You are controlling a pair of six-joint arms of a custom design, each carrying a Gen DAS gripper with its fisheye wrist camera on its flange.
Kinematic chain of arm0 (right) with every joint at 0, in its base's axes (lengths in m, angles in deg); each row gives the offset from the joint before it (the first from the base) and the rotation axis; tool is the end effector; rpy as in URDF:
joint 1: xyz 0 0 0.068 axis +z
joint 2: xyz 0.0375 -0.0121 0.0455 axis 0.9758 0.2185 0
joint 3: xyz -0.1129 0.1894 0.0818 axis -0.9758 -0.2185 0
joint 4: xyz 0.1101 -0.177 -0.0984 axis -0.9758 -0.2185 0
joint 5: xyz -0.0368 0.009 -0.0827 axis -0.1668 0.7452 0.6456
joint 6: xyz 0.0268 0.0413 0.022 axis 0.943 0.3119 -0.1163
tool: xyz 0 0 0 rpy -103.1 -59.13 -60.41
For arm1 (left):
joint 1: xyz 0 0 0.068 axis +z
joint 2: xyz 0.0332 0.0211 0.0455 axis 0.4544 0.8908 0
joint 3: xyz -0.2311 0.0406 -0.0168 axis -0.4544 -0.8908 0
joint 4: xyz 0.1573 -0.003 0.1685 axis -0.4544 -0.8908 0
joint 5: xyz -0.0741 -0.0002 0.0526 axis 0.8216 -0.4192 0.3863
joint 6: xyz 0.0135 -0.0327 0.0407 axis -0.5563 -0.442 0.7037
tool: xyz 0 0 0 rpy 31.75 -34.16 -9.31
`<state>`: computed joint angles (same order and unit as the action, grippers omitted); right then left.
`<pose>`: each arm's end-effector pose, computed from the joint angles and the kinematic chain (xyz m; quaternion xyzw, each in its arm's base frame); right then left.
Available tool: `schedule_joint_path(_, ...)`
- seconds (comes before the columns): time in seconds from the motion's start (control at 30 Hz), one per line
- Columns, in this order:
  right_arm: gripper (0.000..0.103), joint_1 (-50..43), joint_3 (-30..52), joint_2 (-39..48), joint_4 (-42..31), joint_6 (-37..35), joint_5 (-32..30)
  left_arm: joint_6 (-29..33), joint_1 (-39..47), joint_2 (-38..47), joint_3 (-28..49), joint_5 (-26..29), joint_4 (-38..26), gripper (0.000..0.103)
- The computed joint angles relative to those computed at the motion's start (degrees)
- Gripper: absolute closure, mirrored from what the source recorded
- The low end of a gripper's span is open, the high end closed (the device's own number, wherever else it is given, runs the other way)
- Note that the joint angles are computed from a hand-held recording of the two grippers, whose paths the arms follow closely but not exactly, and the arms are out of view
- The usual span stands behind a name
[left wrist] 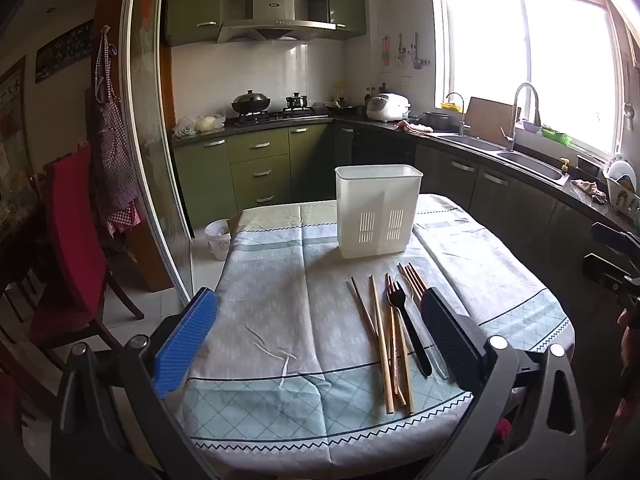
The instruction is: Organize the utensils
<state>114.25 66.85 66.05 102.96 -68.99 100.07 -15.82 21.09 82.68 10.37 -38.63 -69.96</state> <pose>0.2503 0.1734 0.1946 -0.1062 0.8364 0.0822 0.5314 0.2720 -0.0293 0.1962 0.0779 0.8605 -0.0234 0.5030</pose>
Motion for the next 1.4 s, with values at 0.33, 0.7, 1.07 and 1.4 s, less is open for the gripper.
schedule_joint_path(0.33, 0.004, 0.0, 0.2, -0.1, -0.7, 0.1, 0.1, -0.1, 0.2, -0.5, -0.2, 0.3, -0.4, 0.006)
schedule_joint_path(0.7, 0.004, 0.2, 0.2, -0.1, -0.6, 0.0, 0.5, 0.1, 0.2, -0.4, 0.0, 0.6, -1.1, 0.006)
schedule_joint_path(1.07, 0.004, -0.4, 0.4, 0.6, -0.2, 0.0, 0.0, 0.1, -0.1, 0.3, 0.3, 0.5, -0.8, 0.006)
schedule_joint_path(1.4, 0.004, -0.2, 0.5, 0.6, -0.5, 0.1, 0.1, 0.1, -0.1, 0.4, 0.4, 0.5, -0.9, 0.006)
